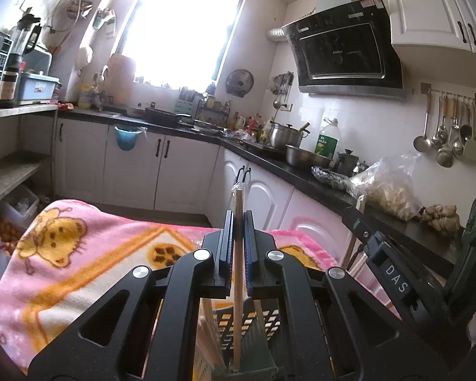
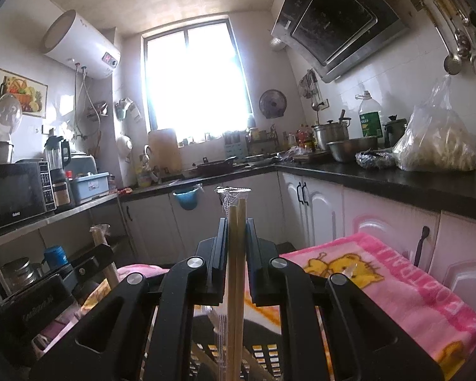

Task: Organize utensils
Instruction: 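Lower the held chopsticks with both tools into the caddy, then open both tools and pull them back from the green caddy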

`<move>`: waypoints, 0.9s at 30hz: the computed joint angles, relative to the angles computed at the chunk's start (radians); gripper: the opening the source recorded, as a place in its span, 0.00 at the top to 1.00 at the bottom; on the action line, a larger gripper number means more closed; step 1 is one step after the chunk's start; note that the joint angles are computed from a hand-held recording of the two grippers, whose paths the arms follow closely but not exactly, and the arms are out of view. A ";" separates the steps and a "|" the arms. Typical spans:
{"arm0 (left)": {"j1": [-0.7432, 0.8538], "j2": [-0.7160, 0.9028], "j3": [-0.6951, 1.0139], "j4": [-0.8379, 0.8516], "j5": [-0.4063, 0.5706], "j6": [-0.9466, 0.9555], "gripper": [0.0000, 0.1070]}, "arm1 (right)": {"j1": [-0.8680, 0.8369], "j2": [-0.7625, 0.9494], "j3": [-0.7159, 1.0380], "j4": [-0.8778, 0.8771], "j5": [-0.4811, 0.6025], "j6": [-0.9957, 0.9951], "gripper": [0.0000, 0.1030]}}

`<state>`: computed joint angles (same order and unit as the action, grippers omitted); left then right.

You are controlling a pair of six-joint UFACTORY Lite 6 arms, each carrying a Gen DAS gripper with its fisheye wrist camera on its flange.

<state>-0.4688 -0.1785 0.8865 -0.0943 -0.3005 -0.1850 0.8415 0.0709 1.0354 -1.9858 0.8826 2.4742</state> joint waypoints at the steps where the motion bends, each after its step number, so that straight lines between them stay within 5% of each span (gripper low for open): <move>1: 0.001 -0.002 -0.005 0.012 -0.001 -0.011 0.99 | 0.000 -0.007 -0.012 -0.004 -0.001 0.009 0.89; 11: 0.014 -0.027 -0.056 0.105 0.002 -0.100 0.99 | 0.036 -0.089 -0.130 -0.013 0.000 0.022 0.87; 27: -0.018 -0.081 -0.108 -0.022 0.029 0.017 0.95 | 0.141 -0.241 -0.264 0.077 0.044 -0.018 0.79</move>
